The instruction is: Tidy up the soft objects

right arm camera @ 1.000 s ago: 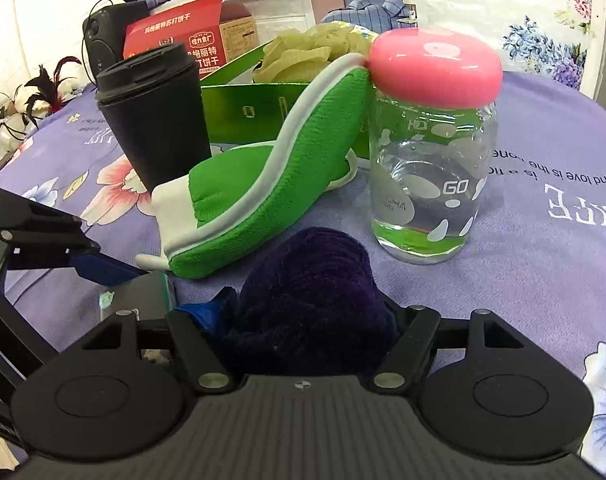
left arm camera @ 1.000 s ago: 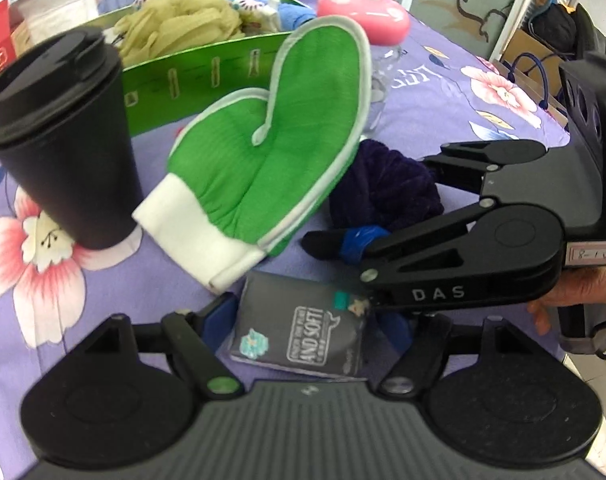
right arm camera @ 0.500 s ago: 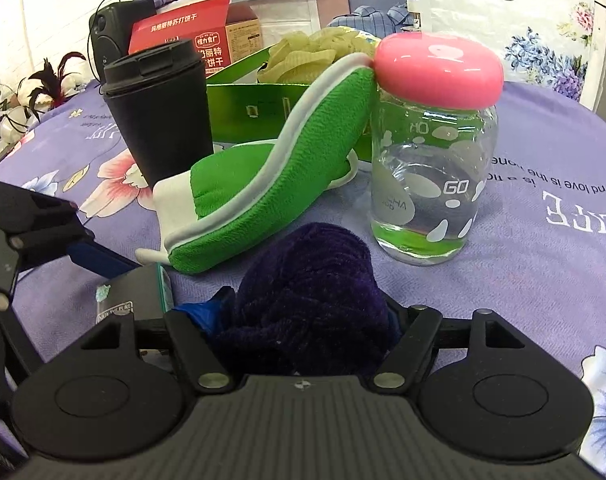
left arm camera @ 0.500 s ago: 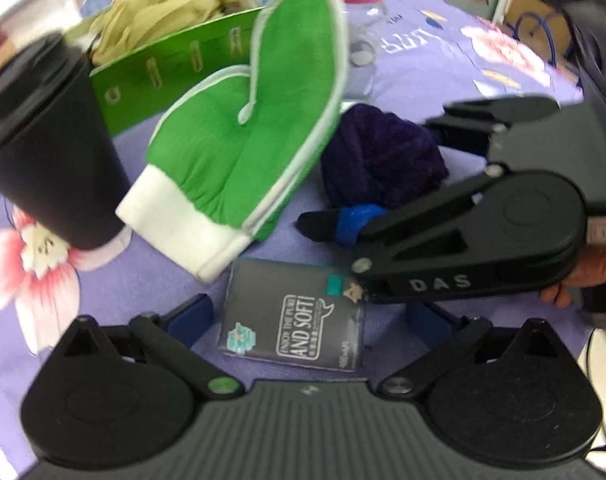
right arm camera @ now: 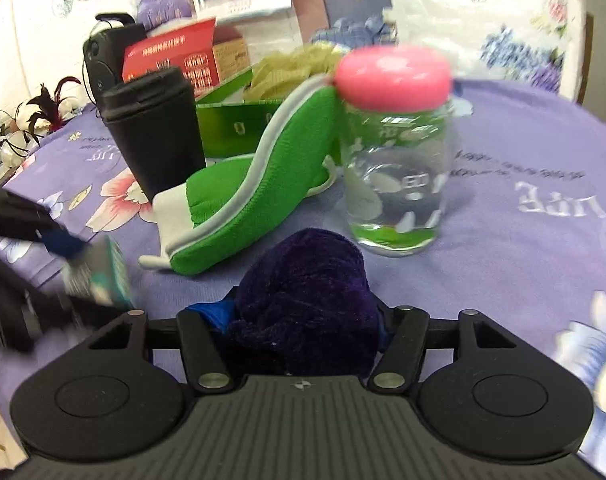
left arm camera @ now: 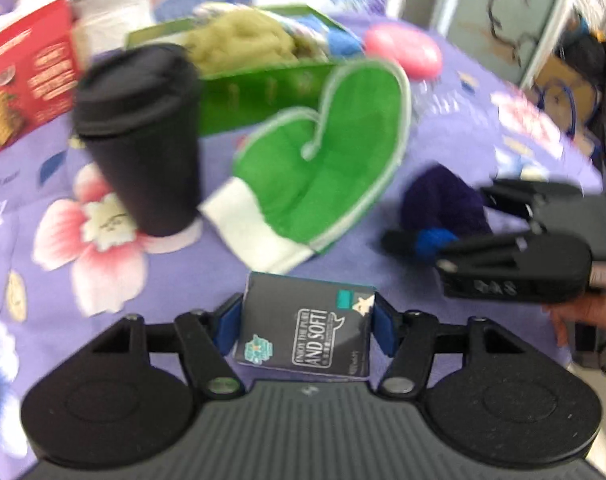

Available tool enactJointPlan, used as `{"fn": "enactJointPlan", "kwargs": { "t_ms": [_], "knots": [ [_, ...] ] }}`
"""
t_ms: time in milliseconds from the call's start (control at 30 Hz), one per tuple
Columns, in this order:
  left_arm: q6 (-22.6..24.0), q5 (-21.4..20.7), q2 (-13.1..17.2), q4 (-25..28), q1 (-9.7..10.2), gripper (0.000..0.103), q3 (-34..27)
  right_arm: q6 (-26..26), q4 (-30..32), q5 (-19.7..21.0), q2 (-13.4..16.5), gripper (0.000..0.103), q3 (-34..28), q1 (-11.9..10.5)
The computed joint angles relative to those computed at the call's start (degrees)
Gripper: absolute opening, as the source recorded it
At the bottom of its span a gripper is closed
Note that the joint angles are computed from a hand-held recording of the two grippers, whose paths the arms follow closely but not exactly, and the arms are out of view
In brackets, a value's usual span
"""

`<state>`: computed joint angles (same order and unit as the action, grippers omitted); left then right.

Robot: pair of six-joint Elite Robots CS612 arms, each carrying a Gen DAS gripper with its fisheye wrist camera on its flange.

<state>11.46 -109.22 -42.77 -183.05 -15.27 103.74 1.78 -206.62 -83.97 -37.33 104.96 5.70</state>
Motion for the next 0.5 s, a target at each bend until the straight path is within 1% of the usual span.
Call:
{"fn": "enactJointPlan", "kwargs": {
  "t_ms": [33, 100, 167, 233, 300, 367, 400, 467, 500],
  "knots": [
    [-1.35, -2.23, -0.47, 1.39, 1.0, 0.064, -0.29, 0.08, -0.63, -0.1, -0.62, 0.046, 1.03, -0.13],
    [-5.29, -3.63, -1.65, 3.01, 2.22, 0.064, -0.66, 0.45, -2.5, 0.94, -2.14, 0.046, 3.03, -0.64],
    [-6.24, -2.08, -2.85, 1.55, 2.88, 0.064, -0.78, 0.44, -4.98, 2.07, -3.94, 0.046, 4.37, -1.29],
    [-6.66, -0.33, -3.89, -1.34, 3.2, 0.064, -0.99, -0.27, -7.88, 1.98, -5.53, 0.046, 4.02, -1.83],
    [-6.96, 0.26, -4.43, -1.74, 3.55, 0.064, -2.96, -2.6, -7.63, 2.08, -6.49, 0.046, 1.63, -2.34],
    [-7.27, 0.47, -4.1, -2.43, 3.65, 0.064, -6.03, -5.77, -4.56, 1.65, -6.28, 0.047, -3.08, -2.73],
    [-7.05, 0.53, -3.38, -2.12, 3.42, 0.064, -8.41, -6.76, -2.37, 1.58, -5.76, 0.047, -5.62, -2.95],
    [-7.32, 0.79, -1.62, -1.34, 3.12, 0.065, -13.36, -8.04, 2.51, 0.59, -3.78, 0.047, -11.63, -3.13],
    [-6.24, 1.34, -0.33, -0.38, 2.64, 0.082, -16.29, -8.34, 5.0, -0.01, -2.6, 0.047, -14.55, -3.13]
  ]
}}
